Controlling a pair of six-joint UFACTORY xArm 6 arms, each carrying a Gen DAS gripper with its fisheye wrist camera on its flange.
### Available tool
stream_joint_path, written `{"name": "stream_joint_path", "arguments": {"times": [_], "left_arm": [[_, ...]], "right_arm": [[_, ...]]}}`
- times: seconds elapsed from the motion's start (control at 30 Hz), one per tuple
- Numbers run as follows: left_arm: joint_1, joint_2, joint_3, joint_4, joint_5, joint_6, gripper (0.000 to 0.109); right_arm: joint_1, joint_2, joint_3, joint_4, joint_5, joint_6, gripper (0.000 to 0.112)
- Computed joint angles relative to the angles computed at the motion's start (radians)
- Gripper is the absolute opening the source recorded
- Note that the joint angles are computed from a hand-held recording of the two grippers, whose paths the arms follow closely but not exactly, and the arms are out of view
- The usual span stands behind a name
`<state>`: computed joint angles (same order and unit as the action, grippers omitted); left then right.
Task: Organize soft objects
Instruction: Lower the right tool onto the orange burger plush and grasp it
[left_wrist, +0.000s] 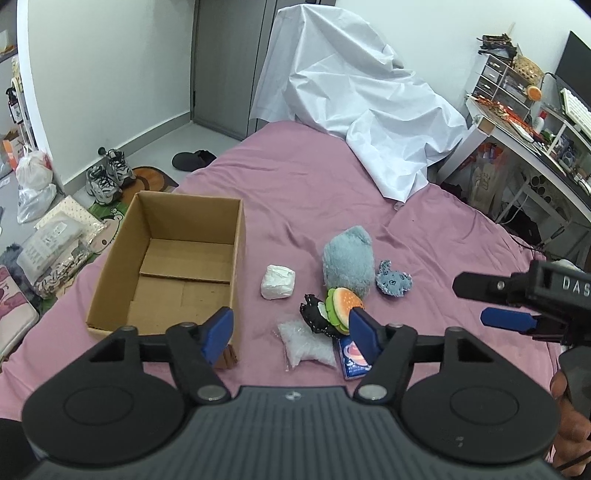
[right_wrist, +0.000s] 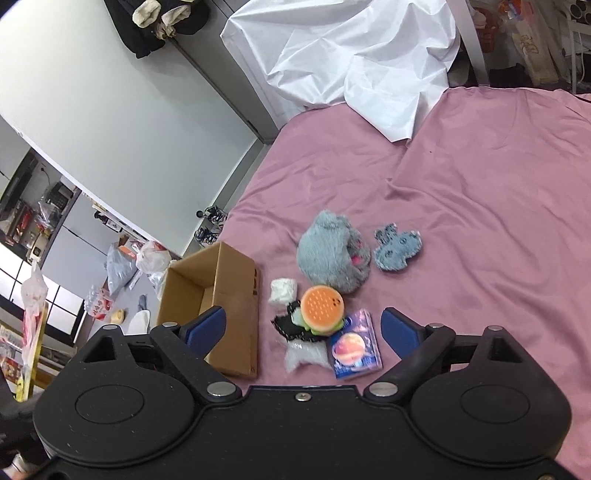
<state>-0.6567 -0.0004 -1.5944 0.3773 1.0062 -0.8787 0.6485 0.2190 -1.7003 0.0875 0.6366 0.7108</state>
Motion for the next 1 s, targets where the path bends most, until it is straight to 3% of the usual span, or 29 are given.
{"name": "stream_joint_path", "arguments": {"times": [0.13, 0.37, 0.53, 0.73, 1.0], "left_arm": [[0.009, 0.028, -0.021, -0.015, -0.002, -0.003, 0.054], [0.023, 0.089, -0.058, -0.046, -0.018, -0.010, 0.043], [0.032, 0.133, -0.086, -0.076, -0.015, 0.000, 0.042], [0.048, 0.188, -0.133, -0.102, 0.001, 0.005, 0.043], [0.077, 0.258, -0.193, -0.150, 0.005, 0.012, 0.043]], "right_arm": [[-0.015, 0.053, -0.068, 0.032, 0.008, -0.029, 0.090], [-0.025, 0.094, -0.044, 0.188, -0.050, -0.133, 0.077], [-0.029, 0.126, -0.057, 0.252, -0.041, -0.194, 0.074], [-0.044, 0.192, -0.103, 0.352, 0.005, -0.237, 0.060], [-0.056, 0.307, -0.228, 0.410, 0.079, -0.229, 0.059]]}}
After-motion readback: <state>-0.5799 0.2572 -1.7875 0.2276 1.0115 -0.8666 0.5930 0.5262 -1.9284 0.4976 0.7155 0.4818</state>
